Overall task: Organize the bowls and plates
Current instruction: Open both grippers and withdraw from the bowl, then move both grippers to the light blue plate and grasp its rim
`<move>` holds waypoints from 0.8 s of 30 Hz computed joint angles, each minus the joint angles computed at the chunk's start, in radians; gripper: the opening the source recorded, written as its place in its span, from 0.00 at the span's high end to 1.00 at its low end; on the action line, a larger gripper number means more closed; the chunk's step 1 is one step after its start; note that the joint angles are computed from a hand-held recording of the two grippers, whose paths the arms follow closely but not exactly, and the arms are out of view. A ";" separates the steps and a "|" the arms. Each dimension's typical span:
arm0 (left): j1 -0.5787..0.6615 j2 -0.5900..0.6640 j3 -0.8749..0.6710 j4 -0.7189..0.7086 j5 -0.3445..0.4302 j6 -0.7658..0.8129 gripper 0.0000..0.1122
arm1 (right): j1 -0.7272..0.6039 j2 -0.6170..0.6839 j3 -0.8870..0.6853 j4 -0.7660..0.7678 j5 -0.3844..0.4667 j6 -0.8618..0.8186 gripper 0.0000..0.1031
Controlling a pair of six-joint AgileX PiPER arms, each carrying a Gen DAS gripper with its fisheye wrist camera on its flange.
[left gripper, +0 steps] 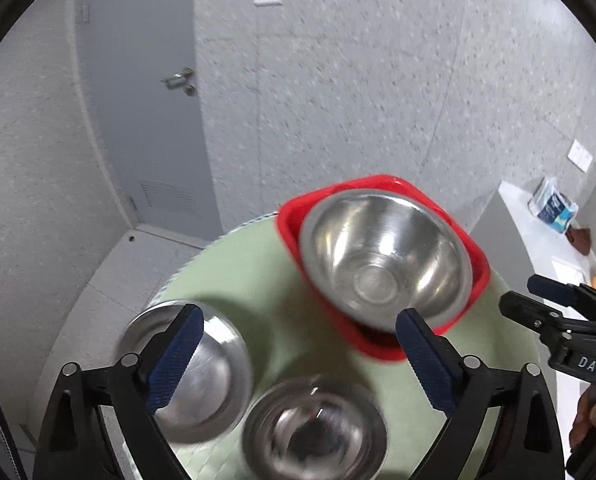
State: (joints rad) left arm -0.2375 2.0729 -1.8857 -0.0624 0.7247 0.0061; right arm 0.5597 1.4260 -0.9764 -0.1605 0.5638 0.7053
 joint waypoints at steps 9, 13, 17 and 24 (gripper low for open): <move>0.066 -0.420 0.639 -0.052 -0.251 0.070 0.11 | 0.349 -0.133 0.091 -0.269 0.051 0.441 0.28; 0.157 -0.571 0.833 -0.247 -0.252 0.304 0.12 | 0.548 -0.128 0.106 -0.421 0.138 0.719 0.28; 0.281 -0.656 0.937 -0.413 -0.185 0.541 0.12 | 0.766 -0.080 0.092 -0.532 0.253 1.006 0.28; 0.471 -0.730 1.022 -0.530 -0.037 0.825 0.12 | 1.034 0.066 -0.010 -0.575 0.417 1.334 0.28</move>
State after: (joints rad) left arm 0.2332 1.3428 -0.8639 -0.5923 0.6873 0.8308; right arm 1.5939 1.4922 -0.9861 -0.7357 0.9812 2.0392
